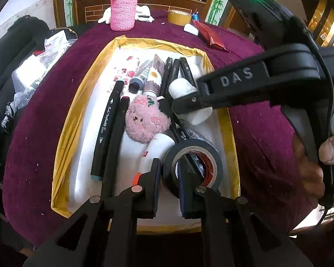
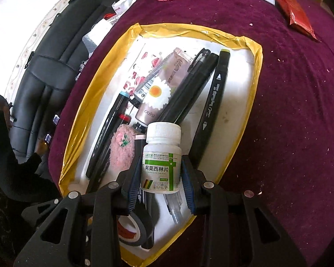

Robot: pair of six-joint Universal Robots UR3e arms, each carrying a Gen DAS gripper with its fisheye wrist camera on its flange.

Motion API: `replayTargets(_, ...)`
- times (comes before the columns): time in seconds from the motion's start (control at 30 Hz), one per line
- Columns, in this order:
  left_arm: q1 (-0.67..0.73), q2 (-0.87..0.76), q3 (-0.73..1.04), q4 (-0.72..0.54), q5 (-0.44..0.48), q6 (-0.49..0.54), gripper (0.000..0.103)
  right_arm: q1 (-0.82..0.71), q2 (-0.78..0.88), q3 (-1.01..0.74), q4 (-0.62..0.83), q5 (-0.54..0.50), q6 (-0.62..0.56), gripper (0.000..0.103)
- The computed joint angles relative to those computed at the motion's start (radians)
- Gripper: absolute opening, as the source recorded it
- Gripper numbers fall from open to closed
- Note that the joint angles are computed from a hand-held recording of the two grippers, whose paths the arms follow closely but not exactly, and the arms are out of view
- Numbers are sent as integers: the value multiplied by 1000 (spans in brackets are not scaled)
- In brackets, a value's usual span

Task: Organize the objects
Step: 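Lower the pill bottle and tape into the tray and open both grippers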

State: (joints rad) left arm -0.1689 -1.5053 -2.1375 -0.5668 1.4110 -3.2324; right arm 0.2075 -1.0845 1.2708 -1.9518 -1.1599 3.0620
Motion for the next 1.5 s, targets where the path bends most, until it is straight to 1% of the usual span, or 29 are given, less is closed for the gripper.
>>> replayTargets(0.07,-1,-5,15,-44,0,-7,12,8,7,-11,2,-10,6,33)
replayTargets(0.17,13,6,10,-74,-6,-13,12,22,20,-30,17,-29,22,34)
replayTargets(0.4,44,49,-22,-80,-6,-21,13,14,20,-39,35,-40,48,34)
replayTargets(0.47,37,56,-23,-84,10,-33,19,16,17,-43,48,-42,52,34)
replayTargets(0.53,23,66,-22,-83,32,-51,28,13,1,-30,49,-36,48,34)
replayTargets(0.57,7,70,-17,-83,54,-68,30,10,-9,-21,48,-31,42,34)
replayTargets(0.63,-30,75,-2,-86,101,-108,40,0,-36,-4,56,-24,20,34)
replayTargets(0.7,-62,76,13,-90,145,-143,46,-12,-66,23,52,-10,-4,34)
replayTargets(0.8,-136,65,56,-115,238,-215,49,-49,-144,102,39,16,-50,34)
replayTargets(0.87,-198,50,94,-148,310,-274,52,-79,-198,158,37,40,-80,34)
replayTargets(0.93,-251,27,138,-185,366,-329,52,-122,-260,219,46,63,-123,34)
replayTargets(1.03,-347,-11,216,-256,496,-440,53,-163,-340,295,47,81,-162,34)
replayTargets(1.1,-446,-40,278,-285,659,-544,53,-179,-381,328,40,82,-180,34)
replayTargets(1.13,-480,-46,294,-290,717,-577,58,-194,-416,357,37,82,-200,34)
replayTargets(1.17,-540,-63,332,-308,823,-643,65,-206,-445,380,34,83,-217,34)
replayTargets(1.2,-565,-73,360,-339,873,-680,91,-225,-470,399,38,87,-241,34)
replayTargets(1.23,-604,-88,399,-394,950,-748,102,-243,-504,425,39,90,-263,34)
replayTargets(1.27,-646,-106,449,-493,1039,-859,102,-249,-521,444,31,89,-273,34)
replayTargets(1.3,-658,-111,484,-569,1070,-932,102,-261,-556,472,28,86,-296,34)
replayTargets(1.33,-653,-97,498,-599,1047,-963,102,-271,-583,495,24,85,-314,35)
replayTargets(1.4,-623,-51,465,-550,960,-925,102,-290,-647,548,20,81,-358,38)
replayTargets(1.43,-622,-38,460,-555,938,-934,102,-298,-678,572,27,84,-383,41)
replayTargets(1.5,-655,-47,492,-626,970,-1001,102,-309,-732,615,40,86,-429,42)
